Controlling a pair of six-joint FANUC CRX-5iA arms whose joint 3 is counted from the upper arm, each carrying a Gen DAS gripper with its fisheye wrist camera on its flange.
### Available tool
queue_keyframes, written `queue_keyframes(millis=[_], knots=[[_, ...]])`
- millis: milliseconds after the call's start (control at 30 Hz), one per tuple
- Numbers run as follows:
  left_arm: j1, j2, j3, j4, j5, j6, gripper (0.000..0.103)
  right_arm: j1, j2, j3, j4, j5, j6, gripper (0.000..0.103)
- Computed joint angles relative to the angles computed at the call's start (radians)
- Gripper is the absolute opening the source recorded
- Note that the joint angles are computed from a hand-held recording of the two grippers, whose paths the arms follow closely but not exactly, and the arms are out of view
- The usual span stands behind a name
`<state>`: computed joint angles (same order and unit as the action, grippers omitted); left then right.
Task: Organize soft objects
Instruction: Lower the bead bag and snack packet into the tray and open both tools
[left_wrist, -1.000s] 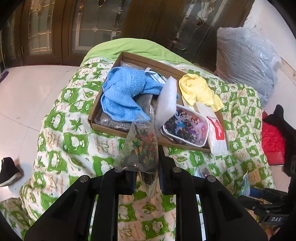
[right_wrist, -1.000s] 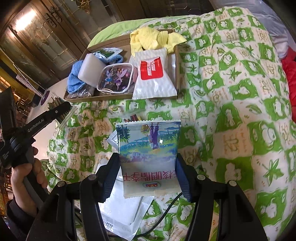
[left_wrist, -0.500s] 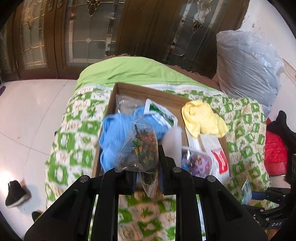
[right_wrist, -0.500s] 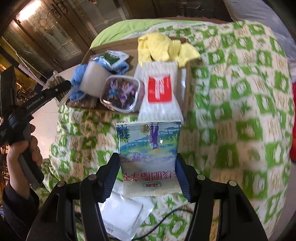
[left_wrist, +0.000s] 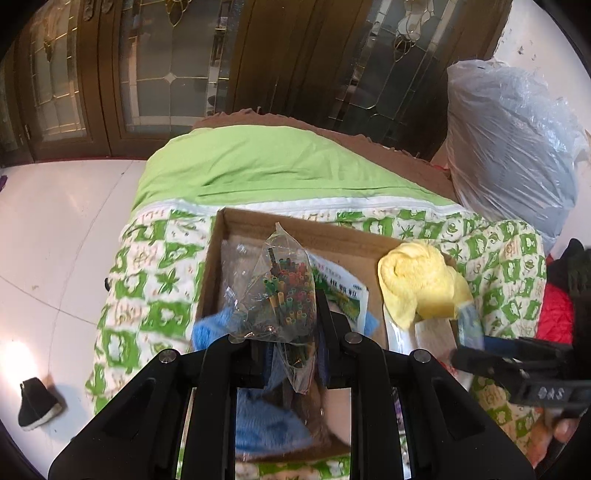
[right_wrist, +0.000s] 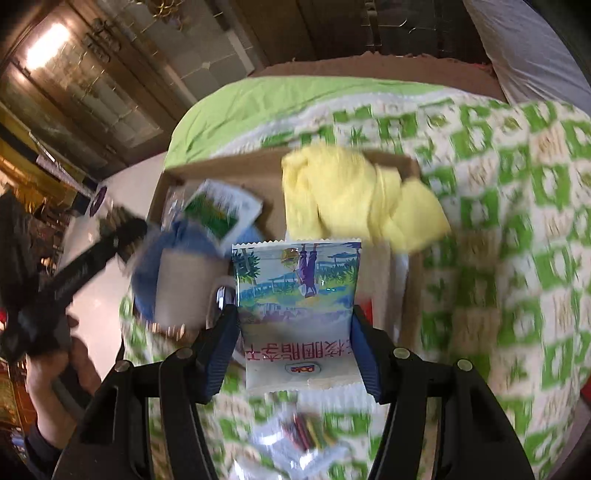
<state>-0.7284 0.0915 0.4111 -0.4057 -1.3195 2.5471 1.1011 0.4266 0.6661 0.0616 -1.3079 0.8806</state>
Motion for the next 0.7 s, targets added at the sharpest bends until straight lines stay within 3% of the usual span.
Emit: queue_keyframes(millis=[133, 600, 667, 700], knots=[[0.016, 0.029, 0.032, 0.006, -0.005, -0.041, 0.018, -0.036, 0.08, 0.113, -0.064, -0.024, 0.003, 0.059], [0.057, 0.053, 0.011, 0.046, 0.005, -0.073, 0.018, -0.038, 0.198, 0.257, -0.063, -0.018, 0.021, 0.06], [0.052, 0.062, 0.023, 0.035, -0.015, -0.071, 0.028, -0.036, 0.205, 0.262, -0.05, -0.02, 0.023, 0.061], [0.049, 0.068, 0.031, 0.028, -0.025, -0.07, 0.042, -0.034, 0.206, 0.261, -0.043, -0.021, 0.024, 0.061]])
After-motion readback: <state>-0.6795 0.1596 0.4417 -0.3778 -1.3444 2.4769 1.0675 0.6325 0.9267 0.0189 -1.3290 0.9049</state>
